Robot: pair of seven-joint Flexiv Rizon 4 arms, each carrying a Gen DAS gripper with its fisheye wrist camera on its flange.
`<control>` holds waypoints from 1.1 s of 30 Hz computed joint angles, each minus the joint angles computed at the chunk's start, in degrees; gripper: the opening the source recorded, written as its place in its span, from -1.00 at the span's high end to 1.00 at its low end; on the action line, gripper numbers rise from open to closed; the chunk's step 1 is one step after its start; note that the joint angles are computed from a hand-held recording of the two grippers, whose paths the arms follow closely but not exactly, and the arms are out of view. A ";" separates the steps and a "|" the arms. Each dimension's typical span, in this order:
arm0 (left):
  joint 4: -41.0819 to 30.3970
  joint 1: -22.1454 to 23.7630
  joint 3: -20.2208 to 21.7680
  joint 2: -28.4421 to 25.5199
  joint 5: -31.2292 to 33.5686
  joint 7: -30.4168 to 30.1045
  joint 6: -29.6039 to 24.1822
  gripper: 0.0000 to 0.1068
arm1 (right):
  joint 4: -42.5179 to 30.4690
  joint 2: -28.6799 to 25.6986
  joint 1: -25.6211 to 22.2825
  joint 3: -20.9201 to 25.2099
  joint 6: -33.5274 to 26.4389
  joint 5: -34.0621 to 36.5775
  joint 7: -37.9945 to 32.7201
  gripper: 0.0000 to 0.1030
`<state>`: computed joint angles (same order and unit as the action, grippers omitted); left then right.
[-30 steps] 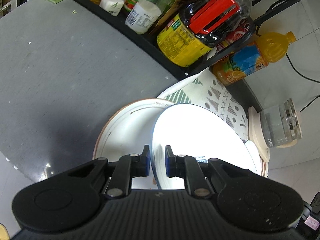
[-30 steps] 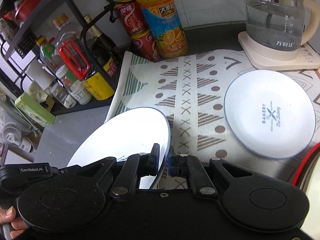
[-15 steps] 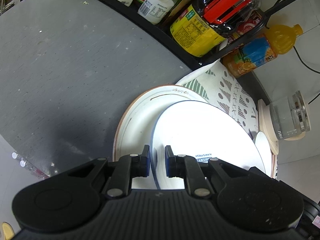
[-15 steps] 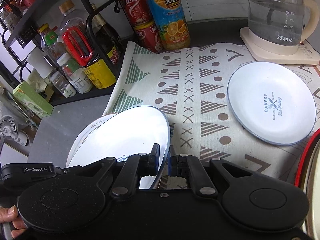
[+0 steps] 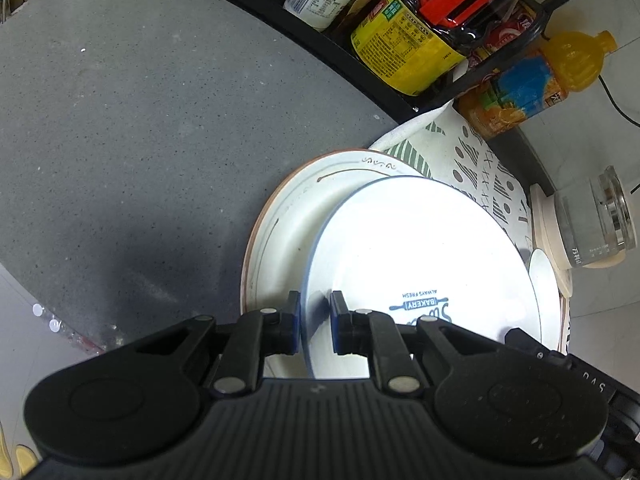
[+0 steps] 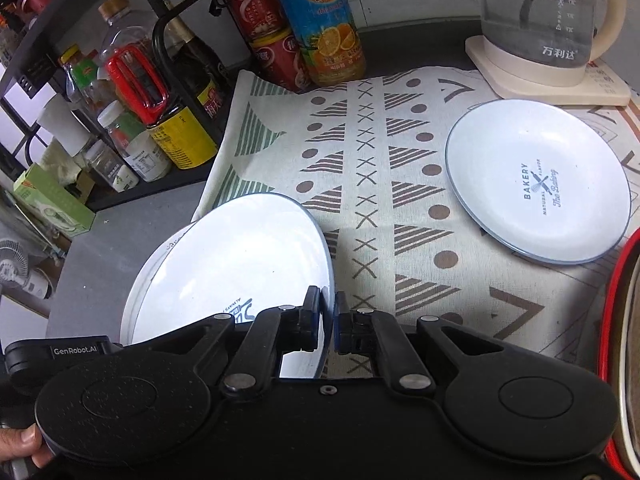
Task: Organize plates and bowls
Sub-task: 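Lift the 'Sweet' plate with both grippers onto the large brown-rimmed plate, then open both grippers and release the 'Sweet' plate on the large plate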
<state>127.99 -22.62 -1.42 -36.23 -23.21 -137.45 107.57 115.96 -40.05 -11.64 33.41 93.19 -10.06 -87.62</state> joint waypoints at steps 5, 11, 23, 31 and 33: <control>-0.45 -4.70 5.05 1.33 -1.96 1.16 -2.35 0.69 | -0.27 0.10 1.42 -1.22 0.00 0.30 0.39 0.86; 0.02 -15.41 16.04 3.09 -6.38 2.72 -4.78 0.66 | -0.37 0.20 3.90 -3.43 0.04 0.53 1.38 0.83; 1.29 -14.39 15.19 3.16 -6.43 0.92 -6.33 0.54 | -0.29 -0.26 6.38 -5.25 0.52 -0.36 2.37 0.77; 1.35 -15.55 16.87 3.05 -5.56 -0.16 -6.77 0.53 | -0.35 -0.24 8.66 -7.11 -0.11 -0.60 3.18 0.73; 1.46 -15.39 16.81 2.99 -5.39 -0.59 -6.47 0.53 | -0.35 -0.27 9.26 -7.59 -0.21 -0.71 3.18 0.72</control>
<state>129.44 -38.01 15.39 -33.24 -28.60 -138.05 101.10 115.61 -40.32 -2.39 25.82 92.98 -10.77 -84.44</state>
